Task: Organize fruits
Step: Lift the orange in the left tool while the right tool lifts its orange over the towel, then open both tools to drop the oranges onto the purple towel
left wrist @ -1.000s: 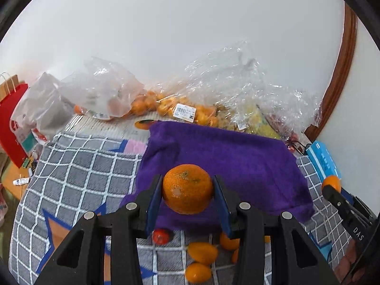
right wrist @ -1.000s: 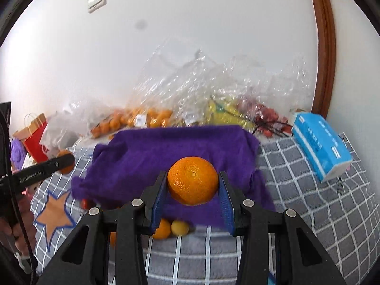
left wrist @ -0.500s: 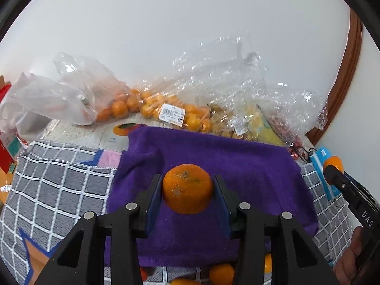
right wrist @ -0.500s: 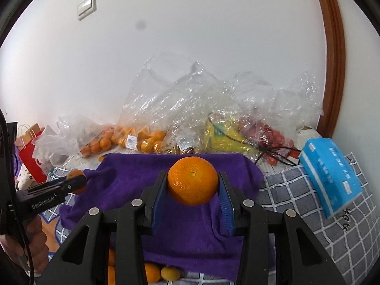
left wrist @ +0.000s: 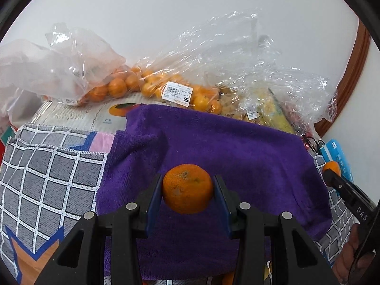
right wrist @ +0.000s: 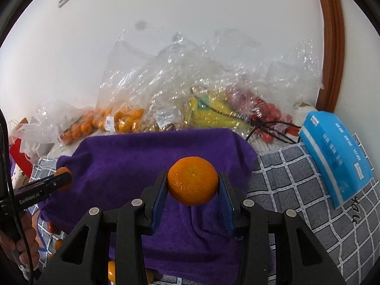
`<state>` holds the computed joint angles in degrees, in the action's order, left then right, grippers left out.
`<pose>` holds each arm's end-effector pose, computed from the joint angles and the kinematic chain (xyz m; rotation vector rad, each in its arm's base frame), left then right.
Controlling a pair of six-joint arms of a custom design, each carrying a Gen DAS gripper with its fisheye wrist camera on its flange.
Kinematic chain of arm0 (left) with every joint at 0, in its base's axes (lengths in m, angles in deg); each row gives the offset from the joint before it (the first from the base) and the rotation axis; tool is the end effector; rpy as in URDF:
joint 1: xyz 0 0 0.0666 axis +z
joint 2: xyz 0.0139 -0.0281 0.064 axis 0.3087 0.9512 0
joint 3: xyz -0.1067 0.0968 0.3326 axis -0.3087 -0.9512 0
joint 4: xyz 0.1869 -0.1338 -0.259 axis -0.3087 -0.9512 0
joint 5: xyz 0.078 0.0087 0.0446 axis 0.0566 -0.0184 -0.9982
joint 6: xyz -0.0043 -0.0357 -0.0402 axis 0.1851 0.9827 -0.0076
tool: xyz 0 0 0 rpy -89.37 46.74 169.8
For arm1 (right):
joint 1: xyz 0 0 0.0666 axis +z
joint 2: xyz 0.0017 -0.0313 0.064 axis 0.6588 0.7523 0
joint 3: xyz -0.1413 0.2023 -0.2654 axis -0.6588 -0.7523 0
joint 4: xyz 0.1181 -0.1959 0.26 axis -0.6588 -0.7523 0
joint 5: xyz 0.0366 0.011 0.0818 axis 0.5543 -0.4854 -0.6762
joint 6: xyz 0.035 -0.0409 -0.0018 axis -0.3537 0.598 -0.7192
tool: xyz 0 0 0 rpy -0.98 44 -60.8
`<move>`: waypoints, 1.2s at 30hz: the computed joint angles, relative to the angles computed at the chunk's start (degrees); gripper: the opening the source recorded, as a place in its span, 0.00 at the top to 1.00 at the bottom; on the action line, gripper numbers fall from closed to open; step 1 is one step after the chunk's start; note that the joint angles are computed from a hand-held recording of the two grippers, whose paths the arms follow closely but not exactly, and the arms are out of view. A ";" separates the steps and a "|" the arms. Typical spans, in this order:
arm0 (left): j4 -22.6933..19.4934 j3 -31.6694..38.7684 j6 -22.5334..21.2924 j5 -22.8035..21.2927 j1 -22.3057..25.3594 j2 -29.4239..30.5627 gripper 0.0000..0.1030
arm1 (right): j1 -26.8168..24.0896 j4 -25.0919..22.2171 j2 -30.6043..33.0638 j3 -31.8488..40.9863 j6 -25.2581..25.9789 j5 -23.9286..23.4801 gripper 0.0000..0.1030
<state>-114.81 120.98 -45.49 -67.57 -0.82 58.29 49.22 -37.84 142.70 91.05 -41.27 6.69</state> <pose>0.6006 -0.2148 0.4114 0.4935 2.3872 -0.4767 0.4677 0.0535 0.4052 0.5375 2.1910 -0.0624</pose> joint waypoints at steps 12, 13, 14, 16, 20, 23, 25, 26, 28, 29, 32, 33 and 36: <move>-3.20 2.94 -0.78 -0.09 -0.33 2.45 0.61 | 0.88 -1.46 3.72 1.22 1.82 -2.14 0.60; -3.48 3.13 -0.80 -0.06 -0.35 2.64 0.61 | 0.92 -1.56 3.99 1.23 1.75 -2.20 0.60; -3.61 3.19 -0.91 -0.12 -0.36 2.75 0.61 | 0.94 -1.75 4.29 1.36 1.79 -2.37 0.60; -4.27 3.84 -1.17 -0.47 -0.46 3.23 0.61 | 0.99 -2.05 4.85 1.64 1.82 -2.67 0.60; -5.87 5.04 -1.35 -0.48 -0.56 4.21 0.61 | 0.80 -2.51 5.76 1.98 1.72 -3.51 0.60; -7.20 5.85 -2.46 -0.60 -0.74 4.76 0.61 | 0.80 -3.08 6.37 2.40 1.70 -3.48 0.60; -7.00 5.57 -2.65 -0.91 -0.84 4.62 0.61 | 0.84 -3.32 6.60 2.59 1.80 -3.51 0.60; -7.24 5.83 -2.73 -1.06 -0.90 4.77 0.61 | 0.90 -3.37 6.68 2.64 1.93 -3.32 0.60; -7.31 5.84 -2.95 -1.59 -1.02 4.80 0.61 | 0.94 -3.48 6.64 2.56 2.03 -3.22 0.60; -7.43 5.90 -3.04 -1.71 -1.06 4.84 0.60 | 0.94 -3.56 6.69 2.62 2.06 -3.37 0.60; -7.97 6.46 -2.85 -1.45 -1.00 5.13 0.60 | 0.90 -3.82 6.95 2.96 2.29 -3.50 0.59; -8.24 6.84 -2.68 -1.23 -0.95 5.34 0.60 | 0.93 -3.83 6.98 3.01 2.34 -3.43 0.59; -8.55 7.03 -2.41 -0.79 -0.83 5.38 0.60 | 1.00 -3.72 6.90 2.94 2.50 -3.54 0.59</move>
